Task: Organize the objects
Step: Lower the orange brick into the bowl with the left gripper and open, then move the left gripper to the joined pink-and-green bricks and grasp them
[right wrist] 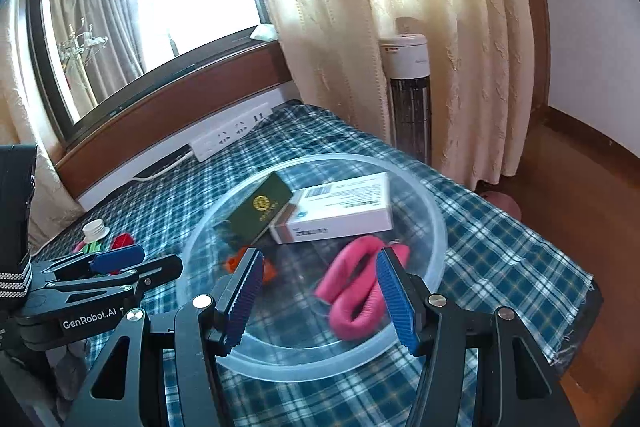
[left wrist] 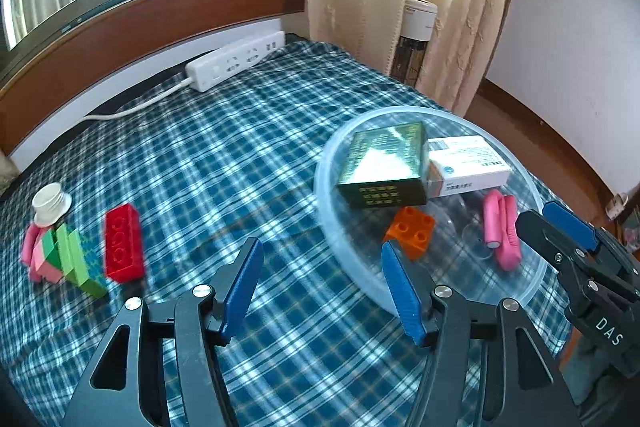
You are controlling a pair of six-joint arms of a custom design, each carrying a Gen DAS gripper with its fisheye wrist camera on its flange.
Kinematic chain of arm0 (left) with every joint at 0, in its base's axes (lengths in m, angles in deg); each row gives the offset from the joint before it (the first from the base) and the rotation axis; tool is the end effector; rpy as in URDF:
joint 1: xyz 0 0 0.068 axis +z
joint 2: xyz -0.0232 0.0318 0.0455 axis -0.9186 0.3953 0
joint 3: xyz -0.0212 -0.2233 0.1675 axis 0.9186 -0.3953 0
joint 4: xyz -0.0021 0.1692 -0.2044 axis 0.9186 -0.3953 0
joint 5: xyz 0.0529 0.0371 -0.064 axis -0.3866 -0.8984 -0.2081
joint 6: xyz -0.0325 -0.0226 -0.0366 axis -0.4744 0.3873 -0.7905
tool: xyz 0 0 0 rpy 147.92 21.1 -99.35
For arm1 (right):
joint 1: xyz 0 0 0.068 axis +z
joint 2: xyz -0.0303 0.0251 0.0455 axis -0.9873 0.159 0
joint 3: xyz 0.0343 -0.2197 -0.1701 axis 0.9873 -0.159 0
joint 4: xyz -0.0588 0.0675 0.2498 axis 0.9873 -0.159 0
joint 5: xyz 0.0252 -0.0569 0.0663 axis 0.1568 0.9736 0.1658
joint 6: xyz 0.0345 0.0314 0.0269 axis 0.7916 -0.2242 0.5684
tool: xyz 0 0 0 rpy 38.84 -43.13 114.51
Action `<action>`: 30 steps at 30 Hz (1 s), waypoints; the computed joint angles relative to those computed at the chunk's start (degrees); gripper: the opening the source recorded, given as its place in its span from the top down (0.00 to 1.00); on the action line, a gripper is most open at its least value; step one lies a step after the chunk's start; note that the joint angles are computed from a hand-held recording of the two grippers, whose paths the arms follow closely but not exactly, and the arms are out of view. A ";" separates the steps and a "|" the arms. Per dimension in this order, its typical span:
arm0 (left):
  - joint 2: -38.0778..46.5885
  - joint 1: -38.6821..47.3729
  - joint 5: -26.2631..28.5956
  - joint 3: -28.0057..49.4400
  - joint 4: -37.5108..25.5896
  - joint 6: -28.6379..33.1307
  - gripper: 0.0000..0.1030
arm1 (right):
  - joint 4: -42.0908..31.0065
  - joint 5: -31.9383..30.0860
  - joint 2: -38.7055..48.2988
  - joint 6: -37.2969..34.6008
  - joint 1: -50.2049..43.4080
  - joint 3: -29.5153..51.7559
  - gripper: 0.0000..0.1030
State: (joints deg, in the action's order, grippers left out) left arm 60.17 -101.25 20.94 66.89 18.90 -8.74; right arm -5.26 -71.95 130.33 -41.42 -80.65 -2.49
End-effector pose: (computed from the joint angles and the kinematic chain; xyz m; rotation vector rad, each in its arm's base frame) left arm 0.2547 -0.1641 0.1112 0.0954 2.4435 -0.1305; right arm 0.2559 0.0113 0.1057 -0.1046 2.2308 0.3672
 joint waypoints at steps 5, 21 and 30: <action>-2.96 2.17 -0.01 -3.80 0.71 -0.65 0.37 | 0.29 1.21 -0.83 1.25 3.61 -0.72 0.39; -13.80 17.01 2.38 -15.72 3.01 3.35 0.37 | -1.07 5.29 -1.21 4.74 15.49 0.48 0.39; -18.27 32.61 6.85 -20.09 3.98 9.30 0.37 | -1.59 8.02 0.31 7.06 22.79 2.07 0.39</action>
State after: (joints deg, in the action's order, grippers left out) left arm 41.90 -68.64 27.79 46.79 22.88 0.56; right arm -6.86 -63.93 130.63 -34.36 -57.86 -0.42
